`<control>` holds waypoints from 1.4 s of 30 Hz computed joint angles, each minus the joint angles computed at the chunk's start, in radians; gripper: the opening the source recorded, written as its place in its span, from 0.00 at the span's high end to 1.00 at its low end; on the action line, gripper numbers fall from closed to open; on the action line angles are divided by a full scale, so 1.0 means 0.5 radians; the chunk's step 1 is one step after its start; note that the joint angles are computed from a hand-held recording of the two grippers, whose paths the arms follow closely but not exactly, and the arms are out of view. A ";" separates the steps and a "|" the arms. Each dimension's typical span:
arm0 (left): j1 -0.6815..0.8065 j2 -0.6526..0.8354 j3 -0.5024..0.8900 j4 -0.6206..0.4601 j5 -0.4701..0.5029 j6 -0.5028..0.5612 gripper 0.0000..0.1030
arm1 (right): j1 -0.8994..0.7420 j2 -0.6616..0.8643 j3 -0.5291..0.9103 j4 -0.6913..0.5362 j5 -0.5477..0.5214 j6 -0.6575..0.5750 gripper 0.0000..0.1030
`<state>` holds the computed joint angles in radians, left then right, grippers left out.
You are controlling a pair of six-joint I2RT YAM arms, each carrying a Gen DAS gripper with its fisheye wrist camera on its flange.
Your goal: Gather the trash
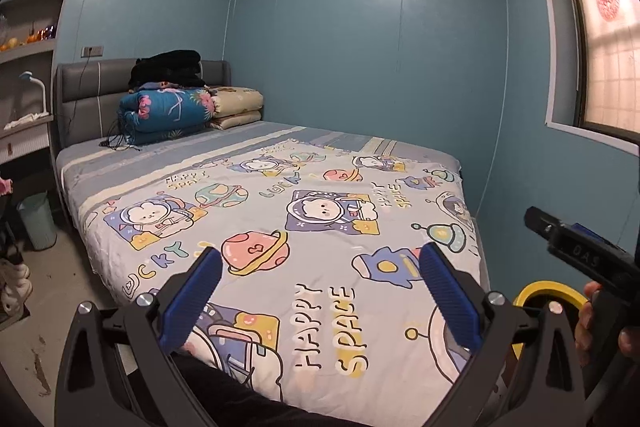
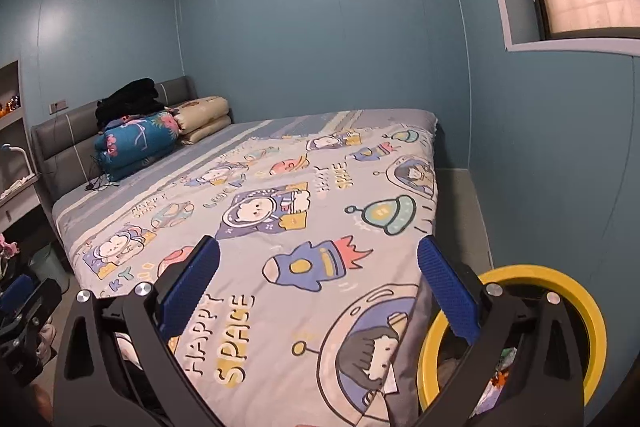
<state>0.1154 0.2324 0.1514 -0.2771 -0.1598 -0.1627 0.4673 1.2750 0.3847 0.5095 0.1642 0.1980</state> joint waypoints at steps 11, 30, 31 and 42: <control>-0.092 -0.119 -0.009 -0.083 -0.083 -0.031 0.08 | 0.054 0.127 -0.039 0.062 0.027 0.061 0.08; 0.050 -0.109 -0.005 -0.105 0.082 -0.037 0.08 | 0.056 0.154 -0.021 0.044 0.069 0.071 0.08; 0.051 -0.097 -0.003 -0.099 0.084 -0.038 0.08 | 0.060 0.157 -0.019 0.045 0.074 0.072 0.08; 0.174 -0.062 -0.010 -0.078 0.217 -0.027 0.08 | 0.073 0.191 -0.013 0.051 0.095 0.070 0.08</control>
